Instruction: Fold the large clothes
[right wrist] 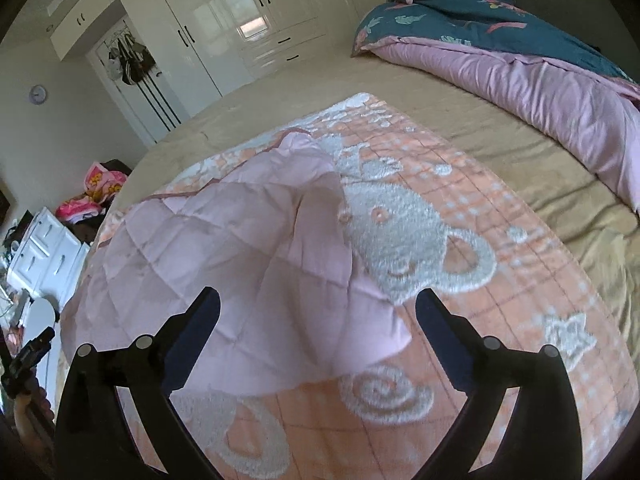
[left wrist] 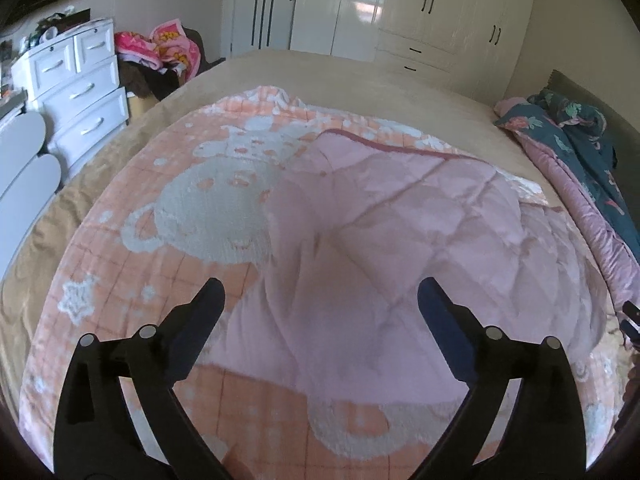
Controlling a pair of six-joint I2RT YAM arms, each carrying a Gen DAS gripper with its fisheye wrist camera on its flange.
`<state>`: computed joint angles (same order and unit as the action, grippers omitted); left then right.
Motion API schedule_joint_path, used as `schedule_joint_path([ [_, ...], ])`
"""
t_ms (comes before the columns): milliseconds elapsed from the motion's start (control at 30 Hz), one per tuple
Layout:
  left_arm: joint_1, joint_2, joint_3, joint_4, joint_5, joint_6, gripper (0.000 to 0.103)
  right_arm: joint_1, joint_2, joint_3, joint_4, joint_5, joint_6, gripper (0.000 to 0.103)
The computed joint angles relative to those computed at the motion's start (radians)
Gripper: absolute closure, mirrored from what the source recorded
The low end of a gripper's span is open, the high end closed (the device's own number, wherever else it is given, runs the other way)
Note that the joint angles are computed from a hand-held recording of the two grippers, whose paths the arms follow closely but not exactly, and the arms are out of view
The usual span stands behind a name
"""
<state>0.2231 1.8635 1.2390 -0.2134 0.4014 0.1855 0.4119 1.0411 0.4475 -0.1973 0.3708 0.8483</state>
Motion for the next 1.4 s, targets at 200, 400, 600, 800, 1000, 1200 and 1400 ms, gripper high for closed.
schedule_joint_path([
  [200, 0.026, -0.052, -0.091, 0.007, 0.018, 0.023, 0.012, 0.1, -0.034, -0.042, -0.022, 0.057, 0.08, 0.005],
  [400, 0.065, -0.078, -0.16, 0.004, 0.058, 0.028, 0.012, 0.203, -0.065, -0.092, -0.034, 0.096, 0.179, 0.004],
  [600, 0.117, -0.074, -0.219, 0.01, 0.096, 0.019, 0.012, 0.282, -0.09, -0.151, -0.034, 0.123, 0.294, 0.004],
  [800, 0.143, -0.058, -0.281, 0.04, 0.107, 0.021, 0.012, 0.333, -0.036, -0.189, 0.027, 0.125, 0.368, 0.004],
  [1000, 0.142, -0.027, -0.295, 0.025, 0.162, 0.011, 0.012, 0.317, 0.058, -0.225, 0.167, 0.086, 0.409, 0.004],
  [1200, 0.137, 0.034, -0.218, -0.001, 0.223, -0.134, 0.012, 0.254, 0.168, -0.189, 0.245, 0.057, 0.385, 0.004],
  [1400, 0.117, 0.131, -0.1, 0.012, 0.3, -0.333, 0.012, 0.1, 0.298, -0.14, 0.354, -0.057, 0.32, 0.004],
])
